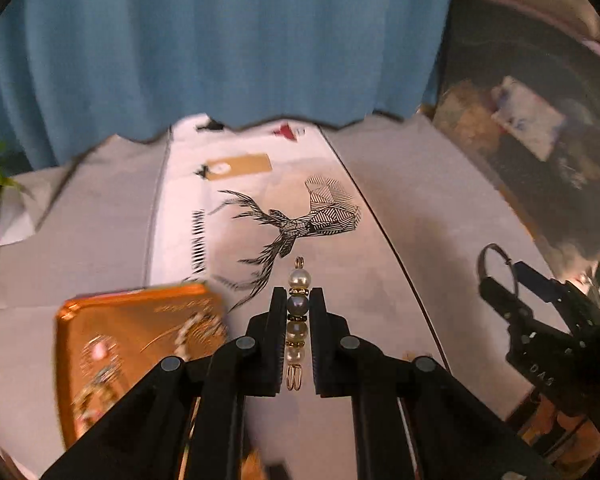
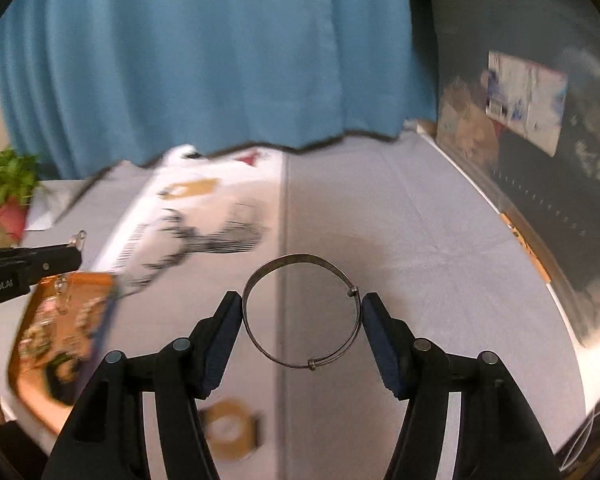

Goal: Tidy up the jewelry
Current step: 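Carry the pearl pendant and metal bangle over the copper tray with both tools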

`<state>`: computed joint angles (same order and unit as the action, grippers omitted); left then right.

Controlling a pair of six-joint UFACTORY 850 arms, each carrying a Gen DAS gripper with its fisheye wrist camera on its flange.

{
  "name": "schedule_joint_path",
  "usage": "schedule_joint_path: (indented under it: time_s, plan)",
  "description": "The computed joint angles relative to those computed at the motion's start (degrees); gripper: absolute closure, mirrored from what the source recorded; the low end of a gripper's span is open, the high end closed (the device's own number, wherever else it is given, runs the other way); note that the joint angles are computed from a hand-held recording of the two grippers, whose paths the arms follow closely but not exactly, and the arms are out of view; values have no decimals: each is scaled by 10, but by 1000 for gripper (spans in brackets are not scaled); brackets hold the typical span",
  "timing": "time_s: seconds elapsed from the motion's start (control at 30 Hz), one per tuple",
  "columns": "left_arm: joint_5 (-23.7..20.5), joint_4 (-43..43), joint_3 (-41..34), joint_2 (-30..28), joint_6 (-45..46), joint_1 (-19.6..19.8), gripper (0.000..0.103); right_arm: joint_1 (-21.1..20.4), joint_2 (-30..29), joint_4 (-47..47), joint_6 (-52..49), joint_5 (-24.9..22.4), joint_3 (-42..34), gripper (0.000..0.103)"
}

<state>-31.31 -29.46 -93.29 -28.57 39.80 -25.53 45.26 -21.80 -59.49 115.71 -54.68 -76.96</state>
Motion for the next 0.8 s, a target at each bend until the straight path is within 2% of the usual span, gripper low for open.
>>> schedule_joint_path:
  time_s: [0.13, 0.27, 0.4, 0.53, 0.67, 0.8]
  plan:
    - [15, -74, 110, 101, 86, 30, 94, 61, -19, 8, -8, -39, -52, 41]
    - [-2, -139, 199, 186, 176, 81, 94, 119, -53, 17, -11, -64, -109, 41]
    - [-9, -184, 288, 264, 258, 138, 94, 166, -95, 39, -18, -68, -169, 41]
    - [-33, -227, 366, 332, 327, 210, 94, 202, -140, 59, -39, -78, -235, 41]
    - [-58, -243, 418, 373, 355, 270, 94, 230, -191, 89, -88, -84, -312, 41]
    - [-79, -249, 442, 389, 372, 308, 94, 245, -230, 108, -124, -94, -372, 41]
